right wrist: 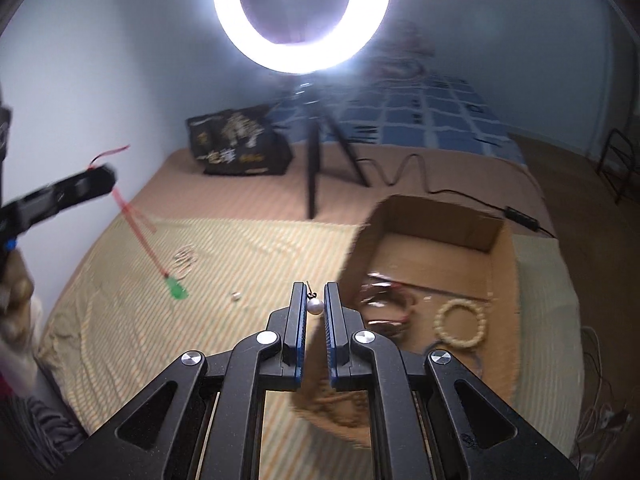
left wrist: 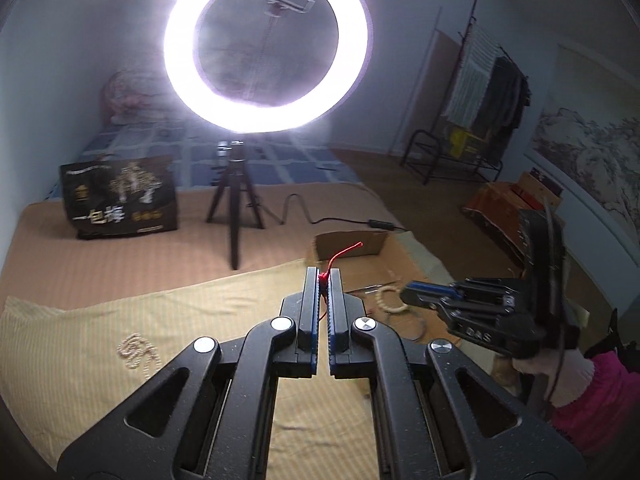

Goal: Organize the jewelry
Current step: 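Carry the pendant necklace and pearl earring into the cardboard box and open both tools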

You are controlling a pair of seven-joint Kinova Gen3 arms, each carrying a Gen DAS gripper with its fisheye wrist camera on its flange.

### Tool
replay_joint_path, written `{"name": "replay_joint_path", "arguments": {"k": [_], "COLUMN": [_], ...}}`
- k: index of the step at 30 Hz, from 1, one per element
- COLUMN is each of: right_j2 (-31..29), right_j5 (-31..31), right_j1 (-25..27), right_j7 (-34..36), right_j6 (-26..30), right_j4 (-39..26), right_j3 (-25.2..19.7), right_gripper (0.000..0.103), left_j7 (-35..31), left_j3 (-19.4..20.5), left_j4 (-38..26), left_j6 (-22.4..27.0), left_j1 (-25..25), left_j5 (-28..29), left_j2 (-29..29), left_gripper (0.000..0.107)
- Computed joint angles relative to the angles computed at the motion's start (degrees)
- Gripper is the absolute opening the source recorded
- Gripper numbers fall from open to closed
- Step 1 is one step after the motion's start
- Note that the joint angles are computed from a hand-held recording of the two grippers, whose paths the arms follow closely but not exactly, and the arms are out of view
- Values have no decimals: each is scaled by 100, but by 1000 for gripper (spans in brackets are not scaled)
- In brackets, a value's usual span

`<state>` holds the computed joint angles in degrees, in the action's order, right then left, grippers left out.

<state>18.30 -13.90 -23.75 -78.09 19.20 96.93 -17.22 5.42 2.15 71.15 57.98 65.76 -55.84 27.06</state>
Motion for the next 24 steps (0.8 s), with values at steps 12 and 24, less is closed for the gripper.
{"name": "replay_joint_path", "arguments": {"k": [12, 24], "right_j2": [241, 669], "right_j5": [-160, -102], "right_j1": [384, 521], "right_j7": [-33, -243], "right_j6": [234, 526], "right_j4": [-412, -910], "right_j3": [168, 324], "right_gripper": [7, 7], "left_j7": [-779, -1766], "left_j3": [-270, -580], "left_j4": [-1265, -2196], "left_j6": [-532, -657], "left_j1": [-77, -160], "left_j5": [521, 1639], "left_j2": [810, 1476], "left_gripper": [1, 1]}}
